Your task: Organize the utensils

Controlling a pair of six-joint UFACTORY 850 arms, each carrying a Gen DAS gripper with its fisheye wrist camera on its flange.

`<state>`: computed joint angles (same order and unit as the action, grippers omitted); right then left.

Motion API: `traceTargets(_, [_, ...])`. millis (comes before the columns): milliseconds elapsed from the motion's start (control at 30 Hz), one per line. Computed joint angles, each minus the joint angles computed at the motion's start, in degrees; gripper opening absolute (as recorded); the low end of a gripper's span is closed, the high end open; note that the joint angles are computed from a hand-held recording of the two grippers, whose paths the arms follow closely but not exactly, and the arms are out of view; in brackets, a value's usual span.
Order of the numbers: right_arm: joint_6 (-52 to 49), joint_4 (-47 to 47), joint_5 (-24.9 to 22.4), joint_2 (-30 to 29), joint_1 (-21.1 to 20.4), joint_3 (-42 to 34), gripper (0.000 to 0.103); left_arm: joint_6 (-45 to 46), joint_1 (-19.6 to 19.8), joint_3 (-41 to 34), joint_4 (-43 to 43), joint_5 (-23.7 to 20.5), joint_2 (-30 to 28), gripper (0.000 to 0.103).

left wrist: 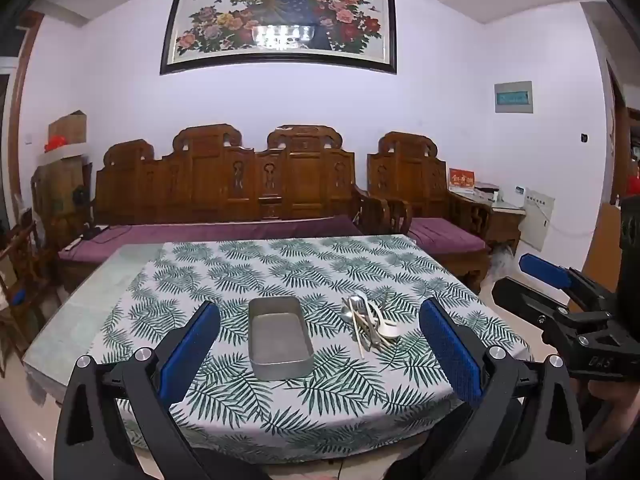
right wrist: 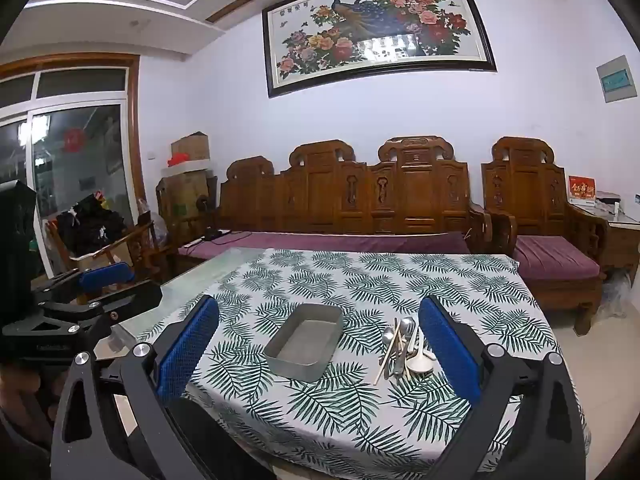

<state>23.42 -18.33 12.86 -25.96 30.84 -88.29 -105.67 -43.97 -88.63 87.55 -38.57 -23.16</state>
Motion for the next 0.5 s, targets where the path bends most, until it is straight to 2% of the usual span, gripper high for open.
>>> traceTargets(500, [-0.54, 0.41, 0.01, 0.18, 0.07, 0.16, 0.101, 0.82, -0.46, -0.03, 0.01, 0.31, 0.50, 0.097])
